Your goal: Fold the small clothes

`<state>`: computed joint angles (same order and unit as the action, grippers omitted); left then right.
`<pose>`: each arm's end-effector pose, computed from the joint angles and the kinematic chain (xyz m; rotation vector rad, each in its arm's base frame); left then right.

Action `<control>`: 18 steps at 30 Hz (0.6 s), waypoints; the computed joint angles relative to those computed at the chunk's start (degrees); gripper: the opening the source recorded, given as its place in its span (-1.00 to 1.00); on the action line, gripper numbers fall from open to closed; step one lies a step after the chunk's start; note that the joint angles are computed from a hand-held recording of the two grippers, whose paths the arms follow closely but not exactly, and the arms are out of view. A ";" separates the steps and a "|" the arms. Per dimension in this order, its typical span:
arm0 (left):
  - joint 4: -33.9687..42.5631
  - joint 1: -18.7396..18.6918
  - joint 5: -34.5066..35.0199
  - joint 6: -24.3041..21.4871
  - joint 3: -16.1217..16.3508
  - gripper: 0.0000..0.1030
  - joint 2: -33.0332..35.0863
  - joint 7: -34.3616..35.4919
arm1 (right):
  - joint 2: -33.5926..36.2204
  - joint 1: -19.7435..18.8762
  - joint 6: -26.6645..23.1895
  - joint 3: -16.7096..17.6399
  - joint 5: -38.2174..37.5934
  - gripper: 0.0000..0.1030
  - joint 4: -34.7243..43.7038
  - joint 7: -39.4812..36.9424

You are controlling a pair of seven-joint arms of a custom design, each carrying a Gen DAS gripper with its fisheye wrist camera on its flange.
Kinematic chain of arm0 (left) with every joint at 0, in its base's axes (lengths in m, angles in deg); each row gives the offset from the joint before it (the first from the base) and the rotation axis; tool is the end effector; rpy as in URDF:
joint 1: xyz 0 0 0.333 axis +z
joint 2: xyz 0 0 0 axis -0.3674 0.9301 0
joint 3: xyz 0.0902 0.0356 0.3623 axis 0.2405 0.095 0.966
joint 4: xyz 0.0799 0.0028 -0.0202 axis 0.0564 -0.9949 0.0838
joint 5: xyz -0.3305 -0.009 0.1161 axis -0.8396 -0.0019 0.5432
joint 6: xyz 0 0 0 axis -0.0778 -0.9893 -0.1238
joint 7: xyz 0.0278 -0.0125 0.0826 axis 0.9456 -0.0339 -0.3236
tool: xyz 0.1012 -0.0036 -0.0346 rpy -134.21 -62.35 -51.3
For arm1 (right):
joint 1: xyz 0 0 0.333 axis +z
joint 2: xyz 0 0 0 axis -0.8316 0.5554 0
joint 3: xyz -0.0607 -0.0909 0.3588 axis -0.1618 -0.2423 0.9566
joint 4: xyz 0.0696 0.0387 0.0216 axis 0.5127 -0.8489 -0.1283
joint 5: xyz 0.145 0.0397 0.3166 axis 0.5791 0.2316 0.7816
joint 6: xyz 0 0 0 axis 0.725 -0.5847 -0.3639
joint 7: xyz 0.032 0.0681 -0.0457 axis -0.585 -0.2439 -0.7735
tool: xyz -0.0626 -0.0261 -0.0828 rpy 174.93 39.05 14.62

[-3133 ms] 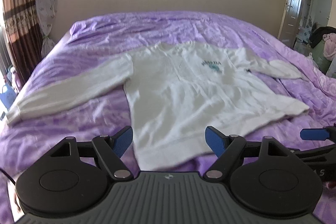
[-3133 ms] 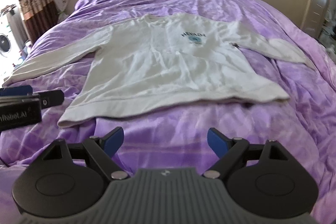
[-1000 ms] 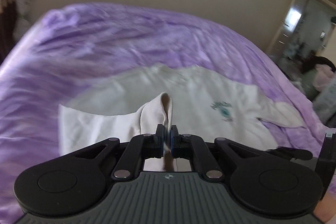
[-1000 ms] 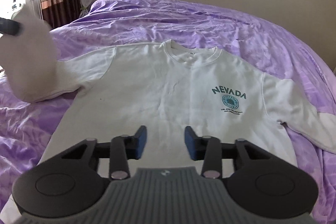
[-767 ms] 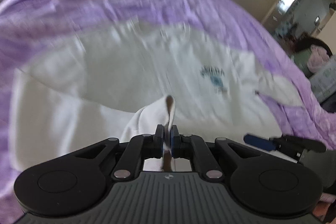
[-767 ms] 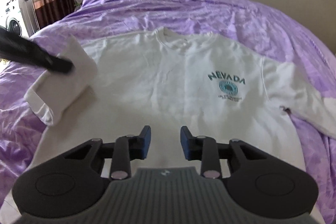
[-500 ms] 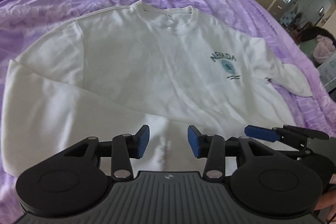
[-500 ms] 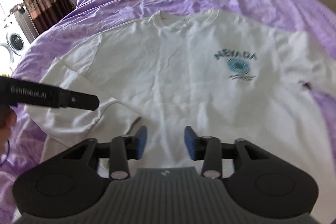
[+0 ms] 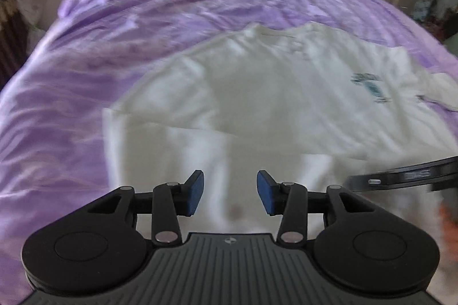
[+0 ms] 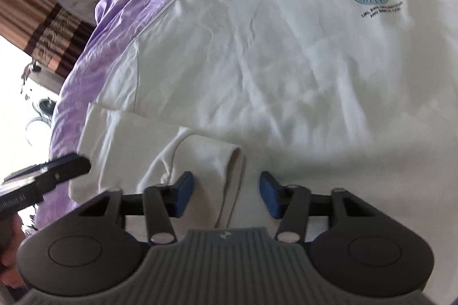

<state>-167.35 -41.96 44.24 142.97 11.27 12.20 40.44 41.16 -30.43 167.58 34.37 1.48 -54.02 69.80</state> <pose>0.6206 -0.3321 0.4696 -1.6332 2.0859 -0.6967 0.5758 0.3404 0.4368 -1.5718 1.9287 0.1173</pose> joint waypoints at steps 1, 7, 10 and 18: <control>-0.24 -0.80 1.36 -0.21 1.60 -0.02 -0.33 -1.76 | 0.38 -1.76 0.29 2.39 2.07 -0.80 0.53 -2.00; -2.36 -0.61 6.68 -0.83 5.06 -0.02 -2.96 -9.92 | 0.36 1.29 -1.12 -0.20 -1.32 -0.99 5.33 -4.28; -2.34 0.30 8.95 -1.27 5.03 -0.02 -3.60 -12.00 | 0.49 3.11 -3.97 -2.81 -7.22 -0.99 12.35 -4.68; 1.53 2.27 8.53 -1.17 3.31 -0.02 -1.10 -12.97 | 7.09 5.91 -14.54 -12.16 -24.53 -0.99 40.24 -1.43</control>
<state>-165.82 -39.69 52.77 141.80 14.58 11.10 27.47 48.24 -24.52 153.04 22.21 -23.05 -13.79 68.37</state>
